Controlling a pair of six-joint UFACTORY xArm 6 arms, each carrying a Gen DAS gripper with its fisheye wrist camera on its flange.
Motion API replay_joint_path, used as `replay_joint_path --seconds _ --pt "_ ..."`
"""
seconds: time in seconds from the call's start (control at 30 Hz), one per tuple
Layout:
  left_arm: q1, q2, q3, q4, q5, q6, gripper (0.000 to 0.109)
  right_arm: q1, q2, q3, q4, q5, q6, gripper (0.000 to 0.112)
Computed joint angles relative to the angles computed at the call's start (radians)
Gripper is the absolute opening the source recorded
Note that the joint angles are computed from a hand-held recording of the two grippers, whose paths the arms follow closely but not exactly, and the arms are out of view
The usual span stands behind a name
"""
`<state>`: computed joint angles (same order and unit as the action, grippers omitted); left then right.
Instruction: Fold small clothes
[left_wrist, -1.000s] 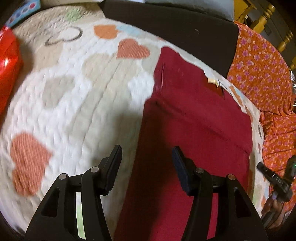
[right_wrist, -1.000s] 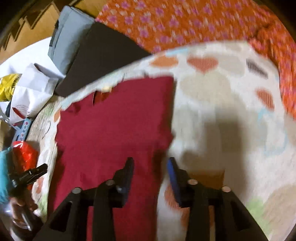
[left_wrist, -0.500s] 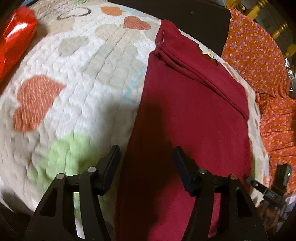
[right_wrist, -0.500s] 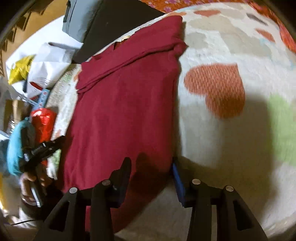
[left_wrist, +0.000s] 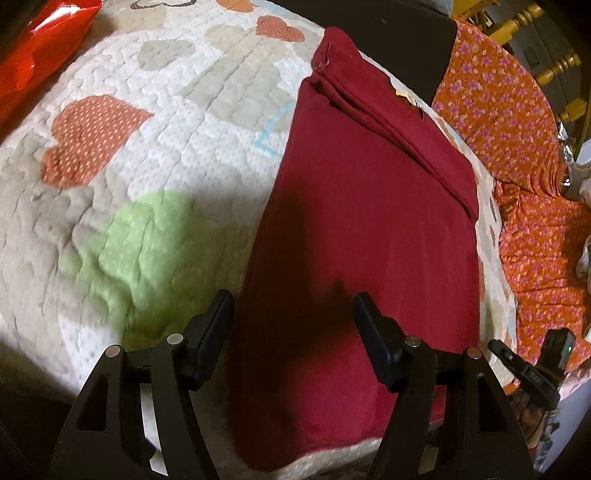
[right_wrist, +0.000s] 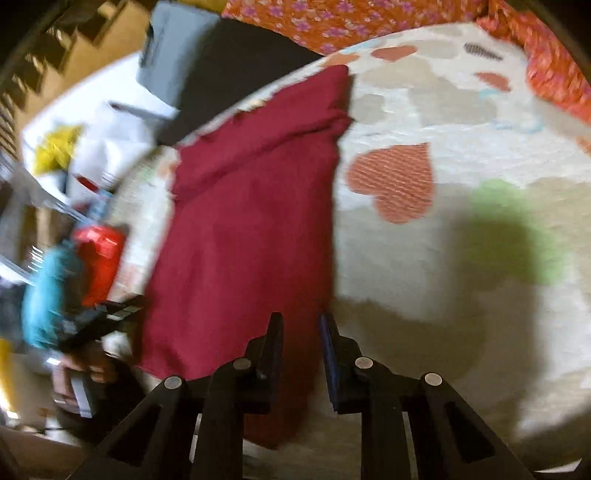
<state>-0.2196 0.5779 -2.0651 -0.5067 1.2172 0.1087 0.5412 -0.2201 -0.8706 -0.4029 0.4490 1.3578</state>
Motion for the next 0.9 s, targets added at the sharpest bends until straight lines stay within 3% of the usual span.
replay_joint_path --seconds 0.03,0.07,0.1,0.37,0.63,0.77,0.9 --pt "0.001 -0.015 0.021 -0.001 -0.004 0.006 0.067 0.003 0.008 0.000 0.050 -0.012 -0.042 0.028" --pt "0.004 -0.031 0.044 -0.003 -0.006 0.012 0.067 -0.002 0.011 0.023 0.122 -0.066 -0.097 0.043" --pt "0.006 -0.039 0.057 -0.003 -0.008 0.015 0.067 -0.002 0.022 0.033 0.193 -0.102 -0.149 0.047" --pt "0.017 -0.114 0.166 0.010 -0.016 0.080 0.067 0.066 0.097 0.016 0.557 -0.124 -0.462 0.048" --pt "0.012 -0.164 0.235 0.031 0.026 0.122 0.067 0.093 0.100 0.042 0.582 -0.164 -0.446 0.055" --pt "0.002 -0.172 0.253 0.043 0.025 0.138 0.069 0.101 0.117 0.040 0.648 -0.195 -0.490 0.060" --pt "0.002 -0.172 0.256 0.009 0.033 0.153 0.068 0.115 0.131 0.055 0.750 -0.274 -0.552 0.058"
